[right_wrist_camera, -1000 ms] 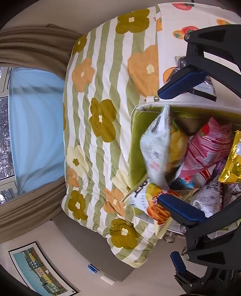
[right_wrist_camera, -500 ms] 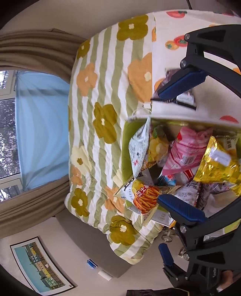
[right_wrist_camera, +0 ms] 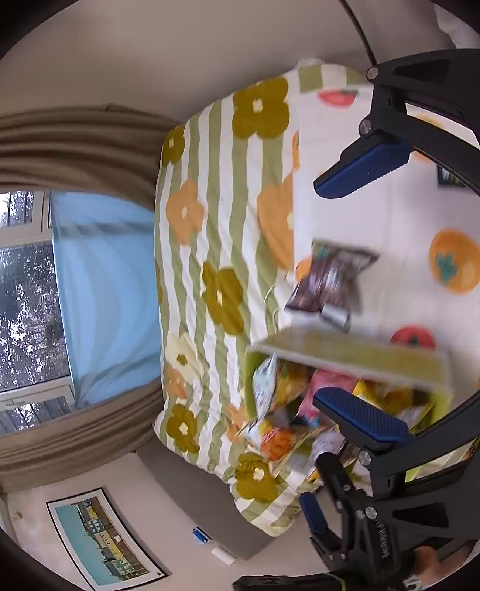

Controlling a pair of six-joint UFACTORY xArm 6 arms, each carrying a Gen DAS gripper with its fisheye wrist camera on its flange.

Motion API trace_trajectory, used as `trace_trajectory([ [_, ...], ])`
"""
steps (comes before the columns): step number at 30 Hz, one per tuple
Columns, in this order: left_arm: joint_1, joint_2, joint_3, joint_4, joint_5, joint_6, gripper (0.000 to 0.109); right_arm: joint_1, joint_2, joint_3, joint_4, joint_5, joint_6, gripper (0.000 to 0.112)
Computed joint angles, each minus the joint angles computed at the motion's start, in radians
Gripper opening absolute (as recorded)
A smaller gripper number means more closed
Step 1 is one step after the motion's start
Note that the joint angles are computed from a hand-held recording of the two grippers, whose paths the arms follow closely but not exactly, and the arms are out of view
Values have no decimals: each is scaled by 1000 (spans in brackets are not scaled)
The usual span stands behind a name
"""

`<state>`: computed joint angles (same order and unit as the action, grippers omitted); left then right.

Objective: Organize snacks
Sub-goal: 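Grasp the brown chocolate pack with the left tool while the right tool reaches the dark green cracker pack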

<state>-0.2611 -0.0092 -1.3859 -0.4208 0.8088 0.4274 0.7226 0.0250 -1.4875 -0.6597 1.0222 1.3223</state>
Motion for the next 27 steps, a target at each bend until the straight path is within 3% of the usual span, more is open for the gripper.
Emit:
trace_trajectory([
  [9, -214, -78, 143, 191, -108, -243, 102, -6, -333, 373, 15, 13, -9, 102],
  [16, -315, 21, 85, 381, -90, -360, 102, -52, -514, 606, 96, -39, -5, 102],
  [19, -333, 103, -1, 446, -59, -317, 102, -67, -549, 673, 138, -70, -6, 102],
  [23, -344, 245, -183, 495, 39, -154, 102, -87, -562, 739, 189, -99, -4, 102],
  [27, -339, 403, -393, 508, 193, 46, 103, -105, -554, 788, 239, -142, 16, 102],
])
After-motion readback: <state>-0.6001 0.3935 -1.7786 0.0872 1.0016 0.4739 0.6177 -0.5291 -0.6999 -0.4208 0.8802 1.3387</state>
